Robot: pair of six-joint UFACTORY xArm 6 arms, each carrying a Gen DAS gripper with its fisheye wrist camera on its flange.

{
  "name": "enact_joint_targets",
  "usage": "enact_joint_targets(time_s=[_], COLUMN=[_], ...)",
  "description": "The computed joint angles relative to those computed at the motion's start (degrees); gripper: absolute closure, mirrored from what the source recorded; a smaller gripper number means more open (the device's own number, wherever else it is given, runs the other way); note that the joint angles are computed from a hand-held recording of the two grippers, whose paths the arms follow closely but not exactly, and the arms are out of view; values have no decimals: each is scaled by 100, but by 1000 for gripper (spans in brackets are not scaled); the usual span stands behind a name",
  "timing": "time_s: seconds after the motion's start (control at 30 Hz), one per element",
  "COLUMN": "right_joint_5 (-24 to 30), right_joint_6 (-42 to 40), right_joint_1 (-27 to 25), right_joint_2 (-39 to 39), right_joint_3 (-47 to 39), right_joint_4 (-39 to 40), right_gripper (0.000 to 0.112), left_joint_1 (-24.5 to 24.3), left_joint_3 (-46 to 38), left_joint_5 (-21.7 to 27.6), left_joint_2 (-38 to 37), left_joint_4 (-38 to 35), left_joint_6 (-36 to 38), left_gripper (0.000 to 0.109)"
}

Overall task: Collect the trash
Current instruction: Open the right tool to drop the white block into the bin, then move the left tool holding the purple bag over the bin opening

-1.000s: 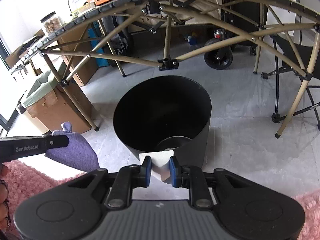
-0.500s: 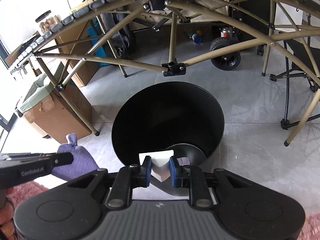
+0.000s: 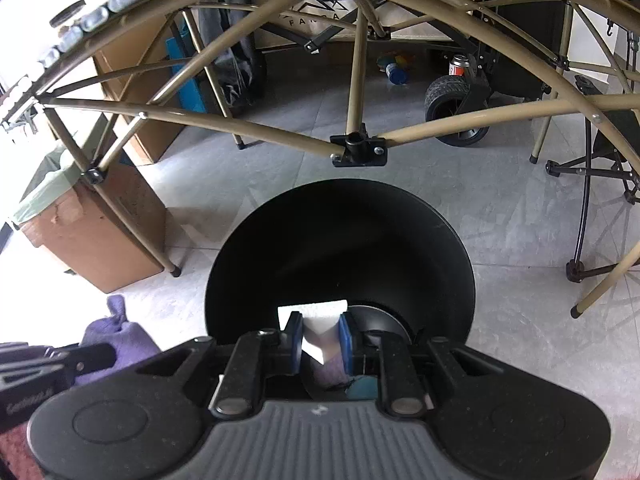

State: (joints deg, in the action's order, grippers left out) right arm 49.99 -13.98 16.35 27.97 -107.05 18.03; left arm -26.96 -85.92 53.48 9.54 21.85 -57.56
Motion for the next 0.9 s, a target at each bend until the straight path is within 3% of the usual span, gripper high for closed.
enact_joint_targets(time_s=[0.3, 0.33, 0.37, 0.4, 0.43, 0.47, 0.67, 0.9], right_joint_5=[-4, -74, -99, -102, -112, -126, -35, -191], right_joint_6=[171, 200, 244, 305, 348, 376, 494, 451], right_joint_1=[73, 83, 84, 81, 74, 66, 31, 19], right_joint_2=[246, 229, 237, 252, 262, 266, 291, 166], right_joint_3=[-234, -192, -195, -212, -221, -223, -265, -79], right_joint_4=[-366, -437, -510, -582, -625, -642, -652, -619], right_gripper=[87, 78, 56, 44, 24, 20, 11, 10], left_joint_1=[54, 55, 55, 49, 44, 45, 50, 28], left_joint_3=[-30, -45, -46, -50, -52, -52, 38, 103], left_joint_5=[3, 5, 4, 7, 8, 2, -75, -144], left_joint_2=[40, 57, 57, 59, 59, 61, -12, -107], left_joint_4=[-22, -30, -36, -35, -37, -41, -12, 91], left_joint_6=[-4, -2, 5, 6, 8, 8, -27, -118], left_gripper=[104, 104, 104, 104, 104, 104, 104, 104])
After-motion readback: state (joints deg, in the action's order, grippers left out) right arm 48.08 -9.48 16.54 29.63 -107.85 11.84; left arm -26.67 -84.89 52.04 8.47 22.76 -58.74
